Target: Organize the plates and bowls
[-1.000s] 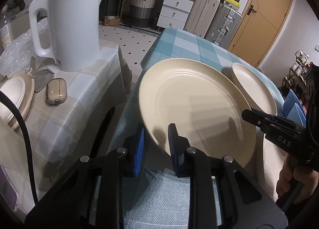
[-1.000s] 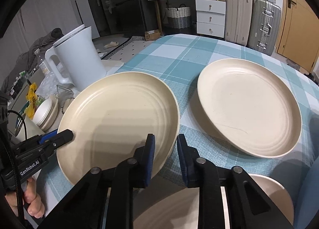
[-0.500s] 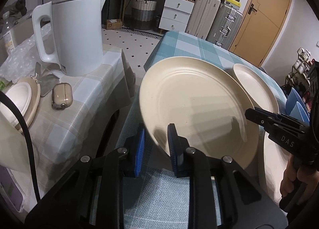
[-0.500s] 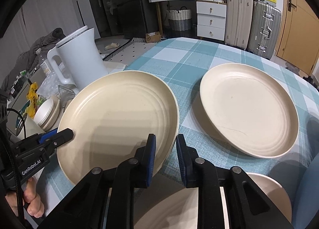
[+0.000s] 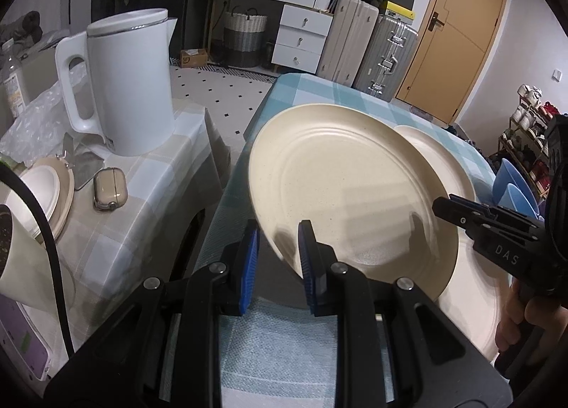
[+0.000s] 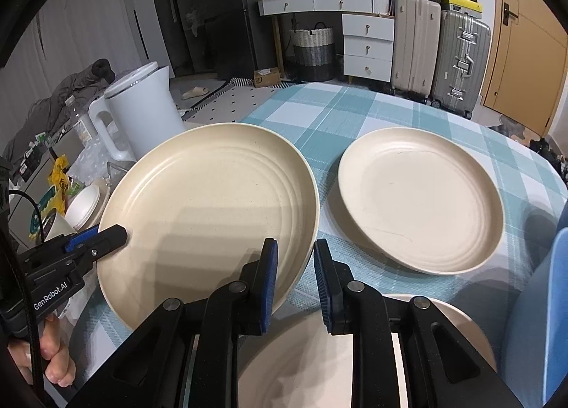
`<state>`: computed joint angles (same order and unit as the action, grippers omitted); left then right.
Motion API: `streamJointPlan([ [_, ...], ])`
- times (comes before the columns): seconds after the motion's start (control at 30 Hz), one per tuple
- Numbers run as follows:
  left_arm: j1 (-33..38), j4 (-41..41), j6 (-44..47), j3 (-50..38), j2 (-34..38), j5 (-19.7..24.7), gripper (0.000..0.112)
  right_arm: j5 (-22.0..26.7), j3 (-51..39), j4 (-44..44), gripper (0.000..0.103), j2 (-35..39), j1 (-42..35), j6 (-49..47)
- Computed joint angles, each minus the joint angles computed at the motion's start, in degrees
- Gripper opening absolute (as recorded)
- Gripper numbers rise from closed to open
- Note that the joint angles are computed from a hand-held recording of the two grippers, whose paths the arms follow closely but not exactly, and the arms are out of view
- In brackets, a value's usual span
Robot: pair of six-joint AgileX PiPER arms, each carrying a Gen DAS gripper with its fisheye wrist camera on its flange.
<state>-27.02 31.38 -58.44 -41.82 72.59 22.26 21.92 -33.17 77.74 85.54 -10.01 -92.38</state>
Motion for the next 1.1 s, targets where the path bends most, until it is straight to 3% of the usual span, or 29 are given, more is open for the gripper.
streamJointPlan([
  [0.3,-4.53,1.79,-2.1,-1.52,-2.04,3.44,0.019,1.71,2.63,-5.88,0.021,-6.14,-3.43,5.27],
  [0.6,-9.5,3.42,-4.07,-3.07,-3.77,6.33,0.019,6.38,5.48,-11.55,0.021,-13.31,-10.46,8.75],
  [1.1,-20.96,7.33,-8.95,-7.23,-3.89,12.69,0.019,19.01,7.44,-19.85,0.021,-21.89,-28.6,9.54],
])
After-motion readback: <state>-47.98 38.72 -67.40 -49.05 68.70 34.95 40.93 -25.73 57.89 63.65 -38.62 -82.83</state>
